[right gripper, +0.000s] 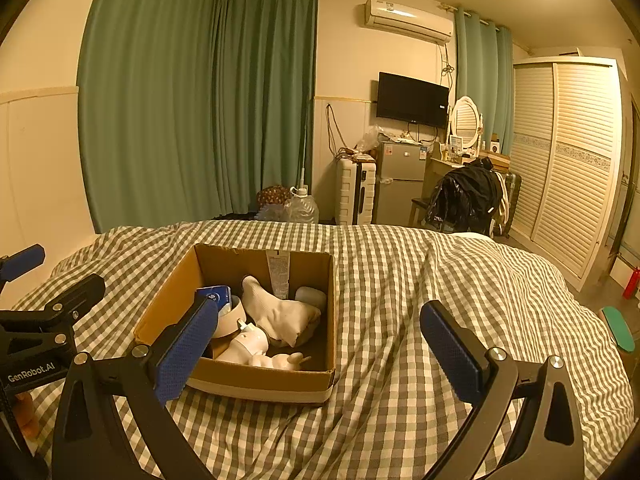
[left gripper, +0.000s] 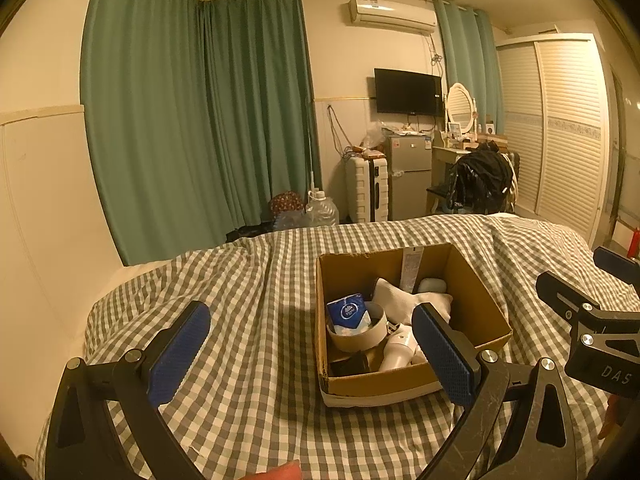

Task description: Organize objects

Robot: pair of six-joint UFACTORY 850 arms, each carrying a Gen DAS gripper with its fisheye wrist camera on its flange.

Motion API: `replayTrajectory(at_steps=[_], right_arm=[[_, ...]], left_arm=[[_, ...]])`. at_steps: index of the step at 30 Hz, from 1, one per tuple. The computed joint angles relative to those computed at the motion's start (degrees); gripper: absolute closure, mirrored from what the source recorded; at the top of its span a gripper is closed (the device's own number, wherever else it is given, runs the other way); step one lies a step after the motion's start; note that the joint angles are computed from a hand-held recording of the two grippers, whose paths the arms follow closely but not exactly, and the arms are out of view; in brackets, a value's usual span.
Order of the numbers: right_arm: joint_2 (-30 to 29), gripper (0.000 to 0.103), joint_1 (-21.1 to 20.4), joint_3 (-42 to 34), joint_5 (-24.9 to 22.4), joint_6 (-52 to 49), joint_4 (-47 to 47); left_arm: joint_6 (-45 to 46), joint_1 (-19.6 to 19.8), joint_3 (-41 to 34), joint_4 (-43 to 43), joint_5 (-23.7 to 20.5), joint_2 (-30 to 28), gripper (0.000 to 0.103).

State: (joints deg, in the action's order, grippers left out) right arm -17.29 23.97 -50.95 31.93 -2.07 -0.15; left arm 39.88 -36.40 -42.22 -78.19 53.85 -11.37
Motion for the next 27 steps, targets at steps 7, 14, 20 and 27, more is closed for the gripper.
replayTrajectory(at_steps=[7,14,20,27], right_arm=[[0.15,0.001,0.08,0.09,-0.18,-0.24,0.27],[0.2,0.002,0.04,0.18,-0.28,-0.41,0.17],[0.09,0.002,0.01,0.09,-0.38,-0.47,0.12],[0.03,0.002,0.02,0.08,-0.41,-0.44,0.06]], left_arm=[[-0.02,0.04,0.02,-0.04,-0.06,0.02,0.0],[0.28,-0.33,-0.21,-1.07,0.13,-0.28,0.0],[0.53,-0.42,-0.4,-1.32,0.06,-0.43,0.0],[0.57,-0.45,-0.42,-1.37,0.01,-0.47,0.0]])
